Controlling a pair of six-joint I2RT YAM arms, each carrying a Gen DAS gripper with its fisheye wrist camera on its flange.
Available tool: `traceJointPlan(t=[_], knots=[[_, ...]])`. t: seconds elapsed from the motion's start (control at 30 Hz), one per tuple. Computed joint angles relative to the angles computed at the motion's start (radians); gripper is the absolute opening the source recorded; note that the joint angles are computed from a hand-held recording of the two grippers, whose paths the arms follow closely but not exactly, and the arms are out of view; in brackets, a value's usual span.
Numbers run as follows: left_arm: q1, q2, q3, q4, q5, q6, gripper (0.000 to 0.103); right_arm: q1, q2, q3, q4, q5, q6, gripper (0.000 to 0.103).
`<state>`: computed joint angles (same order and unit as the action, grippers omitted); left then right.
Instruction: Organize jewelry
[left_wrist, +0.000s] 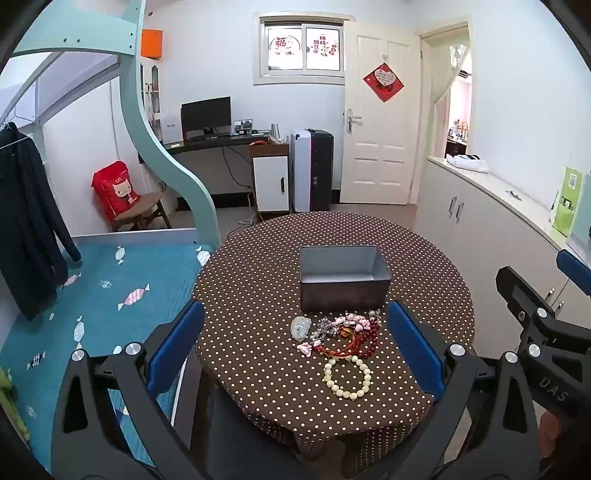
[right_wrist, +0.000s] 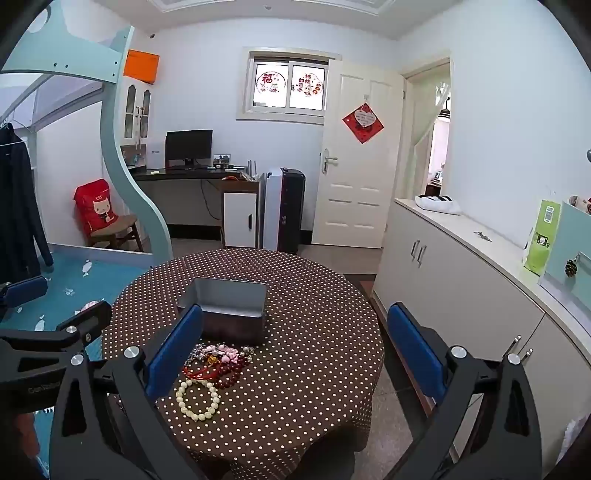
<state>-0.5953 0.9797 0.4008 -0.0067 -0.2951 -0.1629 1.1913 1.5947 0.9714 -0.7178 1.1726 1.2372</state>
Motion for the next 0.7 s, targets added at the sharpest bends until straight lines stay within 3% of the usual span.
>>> traceJointPlan(t=[0.37,0.4,0.43,0.47,0.7], knots=[[0.054,0.029,-0.003,0.029,0.048,0.013,0.098,-0.001,0.044,0.045,-0.057,-0.008,0.058,0.096],[0.013,0.035,0.006,0.019,0.003,-0.006,0.098,0.000,0.048,0.045,-0.049,-0.005,0.050,0.096],[0.013,0.036,0.007,0.019,0.004,-0.006,0.098,-0.016,0.010,-0.005,0.082,-0.020,-0.061,0.096],[0.015,0.037,0.008,0.019,0.008,-0.006,0.098,-0.020,-0.001,-0.023,0.110,-0.025,-0.078,0.096],[0.020,0.057,0.003,0.048,0.015,-0.005,0.097,-0.031,-0.018,-0.050,0.153,-0.033,-0.109,0.096]])
